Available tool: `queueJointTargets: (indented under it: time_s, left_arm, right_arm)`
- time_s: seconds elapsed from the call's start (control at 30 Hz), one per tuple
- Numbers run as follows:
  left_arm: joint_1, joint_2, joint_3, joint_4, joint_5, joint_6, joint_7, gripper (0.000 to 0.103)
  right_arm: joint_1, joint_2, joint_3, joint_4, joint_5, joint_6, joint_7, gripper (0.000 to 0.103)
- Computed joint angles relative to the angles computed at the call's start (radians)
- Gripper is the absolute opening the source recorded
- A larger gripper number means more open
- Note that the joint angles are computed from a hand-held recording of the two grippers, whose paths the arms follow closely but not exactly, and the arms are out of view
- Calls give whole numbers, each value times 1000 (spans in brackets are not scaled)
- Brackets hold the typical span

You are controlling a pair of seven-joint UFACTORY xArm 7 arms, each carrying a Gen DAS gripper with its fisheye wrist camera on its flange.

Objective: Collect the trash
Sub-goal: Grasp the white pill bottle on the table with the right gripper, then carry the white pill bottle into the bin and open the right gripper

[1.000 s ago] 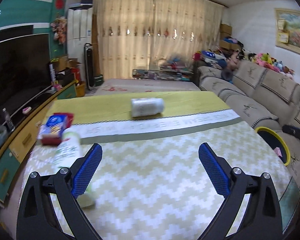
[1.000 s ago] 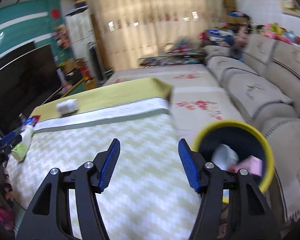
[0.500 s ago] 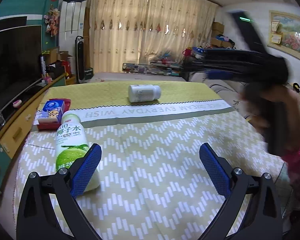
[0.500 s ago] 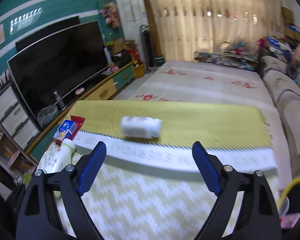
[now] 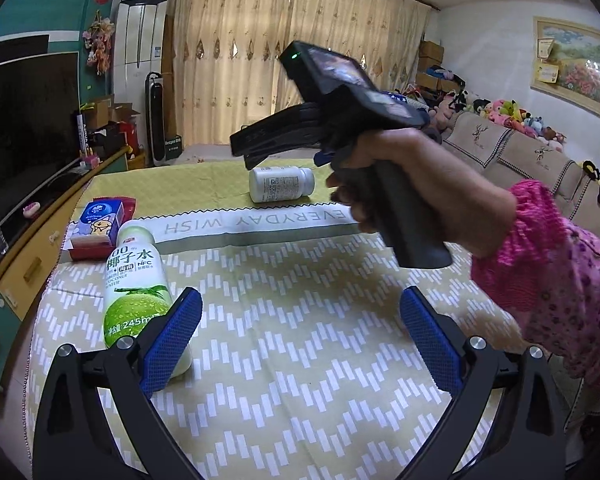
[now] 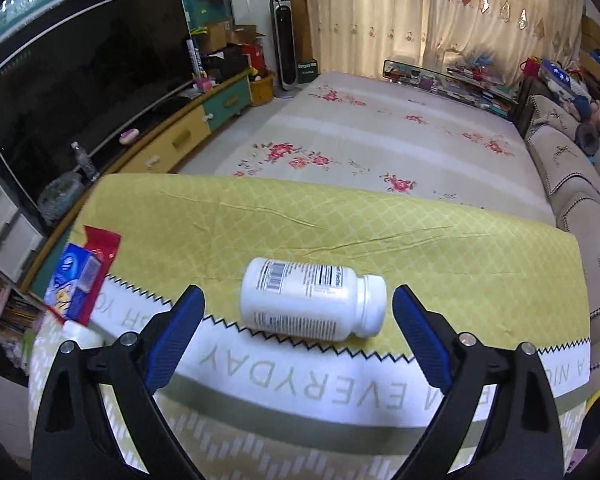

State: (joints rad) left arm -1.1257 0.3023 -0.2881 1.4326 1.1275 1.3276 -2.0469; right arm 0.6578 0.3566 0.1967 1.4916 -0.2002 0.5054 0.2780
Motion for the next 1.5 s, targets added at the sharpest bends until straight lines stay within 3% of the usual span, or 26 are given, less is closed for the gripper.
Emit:
queueJointTargets:
  time_s: [0.33,0.43,0.6,0.63,0.67,0.8,0.97,1.17,1.37,1.5]
  left_arm:
    - [8,-9,-3,-12,-6,-7,-19,98]
    - [9,-10,-4,-13,-7,-7,-18,98]
    - [10,-9,-5,-14,-6,-9,-19,98]
    - [10,-10,-5,-14,-6,-7,-18,98]
    - [10,-11,-5,-16,-6,-9,-19,98]
    - [11,-10,-5,-14,-8,-9,-17,98]
    - [4,-2,-4,-5,-5,4,-11,98]
    - [-10,9,-1,11,-2,30,-8,98]
    - [-22,14,3,20,-1,63,-12,98]
    - [-19,10,3,14,-10,65,-24,98]
  right_arm:
    - [75,131,-68,147,-117,58,98,92]
    - [70,142,-76,155,-117,58,122,92]
    - [43,148,-49,147,-79,57,72,92]
    - [39,147,-45,143,-70,52,65,91]
    - [39,147,-46,140,-66,45,62,82]
    - [28,125,-35,108,-42,37,36,80]
    - [-8,-3,-21,-62,-19,-57,18,80]
    - [-120,-234,28,-352,114,-181,-72,80]
    - [-197,-472,4,-635,153,-277,-111,80]
    - [-246,-634,-58,-804,220,-307,-179,80]
